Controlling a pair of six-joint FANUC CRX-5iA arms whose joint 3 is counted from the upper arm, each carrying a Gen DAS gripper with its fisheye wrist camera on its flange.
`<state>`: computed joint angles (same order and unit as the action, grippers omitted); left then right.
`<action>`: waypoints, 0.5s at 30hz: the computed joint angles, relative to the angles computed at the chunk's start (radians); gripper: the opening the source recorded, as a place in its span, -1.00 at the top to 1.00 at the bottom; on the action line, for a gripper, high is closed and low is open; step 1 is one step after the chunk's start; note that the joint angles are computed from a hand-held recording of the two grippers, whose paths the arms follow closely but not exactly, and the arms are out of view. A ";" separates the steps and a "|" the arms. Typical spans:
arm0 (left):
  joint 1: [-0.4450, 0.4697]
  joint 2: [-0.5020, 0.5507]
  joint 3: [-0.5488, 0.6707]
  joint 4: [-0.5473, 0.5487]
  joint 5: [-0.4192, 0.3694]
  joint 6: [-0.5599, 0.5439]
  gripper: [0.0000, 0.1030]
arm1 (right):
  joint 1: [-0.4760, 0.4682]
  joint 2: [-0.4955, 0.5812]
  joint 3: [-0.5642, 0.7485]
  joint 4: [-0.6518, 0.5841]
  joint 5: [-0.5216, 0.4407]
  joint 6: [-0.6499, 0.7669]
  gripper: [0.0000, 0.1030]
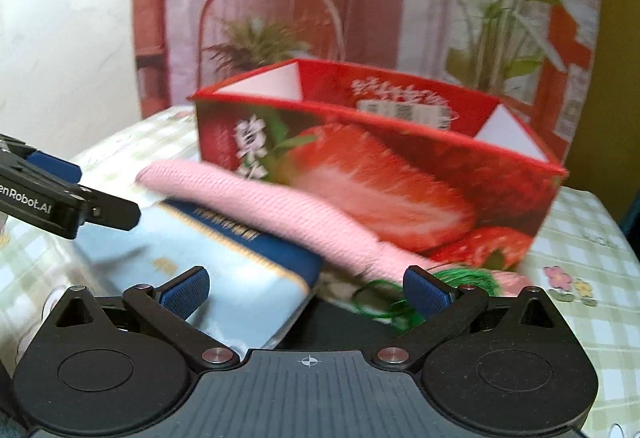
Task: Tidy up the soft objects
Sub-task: 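Move both tools back to the blue-and-white cotton pad bag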
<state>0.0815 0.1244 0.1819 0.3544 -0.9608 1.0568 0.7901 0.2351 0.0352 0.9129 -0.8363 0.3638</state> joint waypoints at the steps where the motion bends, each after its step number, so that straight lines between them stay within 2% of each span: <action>1: 0.001 0.002 -0.006 -0.001 -0.003 0.002 -1.00 | -0.002 0.004 0.001 -0.015 0.009 0.021 -0.99; 3: 0.005 0.006 -0.017 0.006 -0.012 0.001 -1.00 | -0.003 0.012 -0.006 -0.019 0.016 0.037 -0.99; 6: 0.016 0.015 -0.041 0.048 -0.024 -0.015 -1.00 | -0.010 -0.003 -0.070 0.057 0.074 -0.021 -0.99; 12: 0.032 0.005 -0.119 0.142 0.026 -0.033 -1.00 | -0.030 -0.028 -0.154 0.162 0.150 -0.099 -0.99; 15: 0.038 -0.002 -0.148 0.165 0.041 -0.039 -1.00 | -0.039 -0.030 -0.160 0.165 0.164 -0.097 -0.99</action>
<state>0.1196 0.1222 0.0334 0.5196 -0.9196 1.0182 0.7513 0.2051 -0.1244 1.0778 -0.6725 0.2668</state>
